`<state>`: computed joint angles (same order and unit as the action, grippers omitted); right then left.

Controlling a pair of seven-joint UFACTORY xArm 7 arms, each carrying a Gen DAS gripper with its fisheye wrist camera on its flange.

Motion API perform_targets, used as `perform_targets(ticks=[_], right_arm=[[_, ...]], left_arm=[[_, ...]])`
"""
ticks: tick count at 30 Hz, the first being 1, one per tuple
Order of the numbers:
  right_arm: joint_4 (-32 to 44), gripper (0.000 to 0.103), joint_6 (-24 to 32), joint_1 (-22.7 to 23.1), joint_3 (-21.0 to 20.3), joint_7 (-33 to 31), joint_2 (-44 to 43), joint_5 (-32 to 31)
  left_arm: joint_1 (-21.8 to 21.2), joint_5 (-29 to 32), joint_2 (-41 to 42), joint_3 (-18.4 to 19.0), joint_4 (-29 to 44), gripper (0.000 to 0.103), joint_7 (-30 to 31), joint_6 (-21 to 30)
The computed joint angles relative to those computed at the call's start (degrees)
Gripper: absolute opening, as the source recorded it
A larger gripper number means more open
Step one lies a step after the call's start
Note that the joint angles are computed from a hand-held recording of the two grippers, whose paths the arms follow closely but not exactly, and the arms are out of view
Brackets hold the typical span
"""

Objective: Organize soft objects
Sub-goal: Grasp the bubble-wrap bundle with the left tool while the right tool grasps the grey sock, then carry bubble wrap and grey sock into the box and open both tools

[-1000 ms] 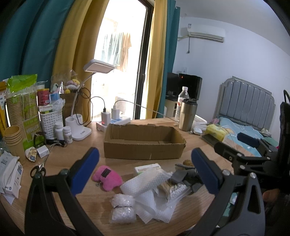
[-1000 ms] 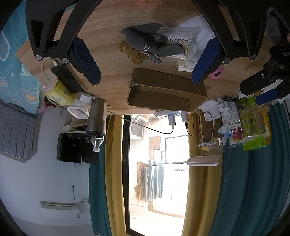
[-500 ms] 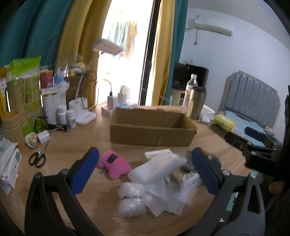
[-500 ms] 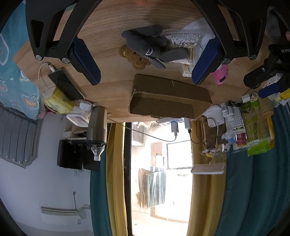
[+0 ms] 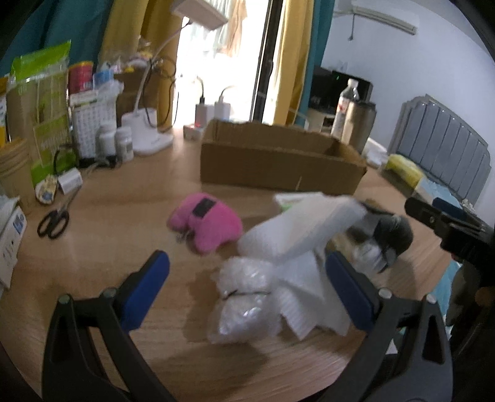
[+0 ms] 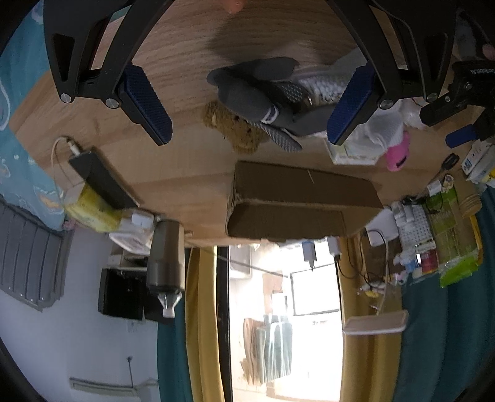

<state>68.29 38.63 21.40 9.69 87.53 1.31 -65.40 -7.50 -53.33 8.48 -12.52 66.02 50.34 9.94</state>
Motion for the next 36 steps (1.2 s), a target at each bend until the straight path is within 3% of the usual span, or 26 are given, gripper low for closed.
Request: perform_targets(ticks=[3,5,10,12,17,19,21,26,36], right_arm=[[0.0,0.102,-1.1,-0.4,-0.4,-1.0,0.7,1.8],[0.0,0.102,-1.9,-0.6,-0.7,-1.5,1.1,2.7],[0.2,0.091,-3.2,-1.0,-1.6,-3.5,2.0,5.6],[0.1,0.083,-3.7,-1.1,-1.9,-4.0,2.2,6.6],[0.3,0.078,-5.0,-1.2,-2.4,-6.8,3.1,9.9],[0.3,0.068,-5.4,-1.0,-2.5,-7.8,3.3,10.4],[0.2,0.051,-6.3,-1.0,-2.6,-9.2,3.3,11.3],[-0.1,0.044,-6.9,-0.5,-2.6,-9.6,2.5,9.7],[0.4,0.041,-9.4,-1.6,-1.9,-6.4,0.4,2.8]], left_arm=[[-0.3,3.2,0.5,0.6,-0.4,0.100,-2.6,0.8],[-0.5,5.9,0.6,1.0,-0.7,0.087,-4.4,1.4],[-0.2,10.9,0.7,1.7,-0.9,0.068,-8.6,3.7],[0.0,12.0,0.8,1.8,-0.7,0.062,-9.7,4.5],[0.9,11.2,1.0,1.3,-0.3,0.045,-9.0,7.2],[1.0,10.0,0.7,1.1,-0.4,0.042,-7.7,7.4],[1.1,8.8,0.5,1.0,-0.4,0.041,-6.6,7.9],[0.9,6.1,-0.5,1.4,-0.1,0.040,-3.8,8.4],[0.3,2.6,-1.3,2.7,2.7,0.040,-1.2,8.9]])
